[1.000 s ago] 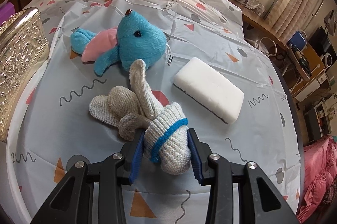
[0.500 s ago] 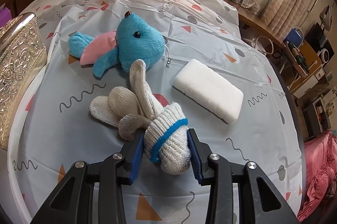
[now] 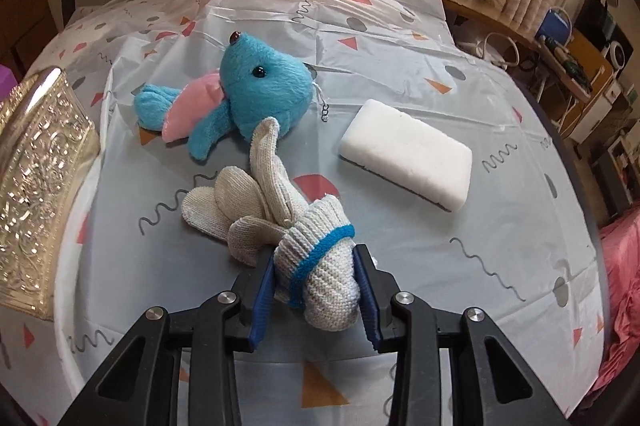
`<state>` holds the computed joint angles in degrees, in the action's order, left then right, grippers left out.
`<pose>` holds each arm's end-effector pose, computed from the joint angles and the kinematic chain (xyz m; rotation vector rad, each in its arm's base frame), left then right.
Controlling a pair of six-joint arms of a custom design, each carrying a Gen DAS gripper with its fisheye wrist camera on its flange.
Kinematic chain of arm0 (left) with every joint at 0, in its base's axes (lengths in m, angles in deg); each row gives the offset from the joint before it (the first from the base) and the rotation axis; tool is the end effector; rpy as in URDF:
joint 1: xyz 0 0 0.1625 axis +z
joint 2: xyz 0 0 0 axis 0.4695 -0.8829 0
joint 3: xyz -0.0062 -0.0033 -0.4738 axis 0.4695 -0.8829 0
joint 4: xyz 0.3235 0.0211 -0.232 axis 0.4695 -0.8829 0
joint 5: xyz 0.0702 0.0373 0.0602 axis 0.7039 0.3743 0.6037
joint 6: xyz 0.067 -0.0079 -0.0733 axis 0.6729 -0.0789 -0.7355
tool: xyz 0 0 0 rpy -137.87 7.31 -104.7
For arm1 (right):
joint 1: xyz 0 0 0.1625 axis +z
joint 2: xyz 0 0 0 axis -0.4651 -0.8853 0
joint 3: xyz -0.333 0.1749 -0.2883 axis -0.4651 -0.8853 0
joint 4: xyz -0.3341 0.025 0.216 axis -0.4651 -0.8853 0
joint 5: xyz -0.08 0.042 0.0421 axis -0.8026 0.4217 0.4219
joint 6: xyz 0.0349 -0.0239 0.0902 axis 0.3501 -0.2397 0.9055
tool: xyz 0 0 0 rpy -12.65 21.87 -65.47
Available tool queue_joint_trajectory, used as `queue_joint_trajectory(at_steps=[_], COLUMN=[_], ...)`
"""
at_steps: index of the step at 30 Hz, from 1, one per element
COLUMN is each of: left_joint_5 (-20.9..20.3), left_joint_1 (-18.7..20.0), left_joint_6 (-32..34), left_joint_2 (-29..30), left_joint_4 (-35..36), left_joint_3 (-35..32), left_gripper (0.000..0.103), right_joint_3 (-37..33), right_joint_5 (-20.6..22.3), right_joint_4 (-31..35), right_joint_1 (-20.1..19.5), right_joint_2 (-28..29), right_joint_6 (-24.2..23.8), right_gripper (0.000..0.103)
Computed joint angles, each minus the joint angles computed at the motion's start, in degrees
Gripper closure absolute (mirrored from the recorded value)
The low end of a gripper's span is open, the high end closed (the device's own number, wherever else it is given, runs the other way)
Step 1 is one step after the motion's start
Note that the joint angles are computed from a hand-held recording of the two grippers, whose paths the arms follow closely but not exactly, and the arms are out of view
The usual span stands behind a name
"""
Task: Organize soft objects
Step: 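Carry the white glove toward the gold tray with the right tool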
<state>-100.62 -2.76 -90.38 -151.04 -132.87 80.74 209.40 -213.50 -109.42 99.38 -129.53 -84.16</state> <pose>-0.2926 -0.3774 0.1469 0.3915 2.2488 -0.9045 -0.0468 -0.3773 0.4061 -0.1621 -2.1332 0.7188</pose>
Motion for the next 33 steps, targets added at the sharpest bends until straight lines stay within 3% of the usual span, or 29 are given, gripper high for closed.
queue_joint_trajectory(at_steps=[5, 10, 19, 22, 26, 33], left_joint_5=[0.2, 0.0, -0.4, -0.1, 0.3, 1.3], left_joint_1=[-0.2, -0.3, 0.7, 0.8, 1.0, 0.8], left_joint_6=[0.0, 0.6, -0.6, -1.6, -2.5, -4.2], left_joint_2=[-0.1, -0.3, -1.2, -1.6, -2.5, -4.6], left_joint_4=[-0.3, -0.9, -0.5, 0.3, 0.9, 2.4], left_joint_3=[0.4, 1.1, 1.8, 2.0, 2.4, 3.5], left_gripper=[0.019, 0.019, 0.019, 0.019, 0.019, 0.019], right_joint_3=[-1.5, -2.1, -3.4, -5.2, -10.1, -18.0], right_joint_5=[9.2, 18.2, 22.4, 21.0, 16.4, 11.2], right_joint_4=[11.9, 17.4, 18.0, 17.0, 16.2, 14.8], right_joint_1=[-2.7, -5.8, -2.7, 1.2, 10.3, 26.9], right_joint_2=[-5.1, -8.5, -11.2, -9.8, -4.7, 8.2], right_joint_6=[11.2, 19.4, 24.9, 26.5, 26.8, 21.1], right_gripper=[0.069, 0.071, 0.071, 0.071, 0.071, 0.071])
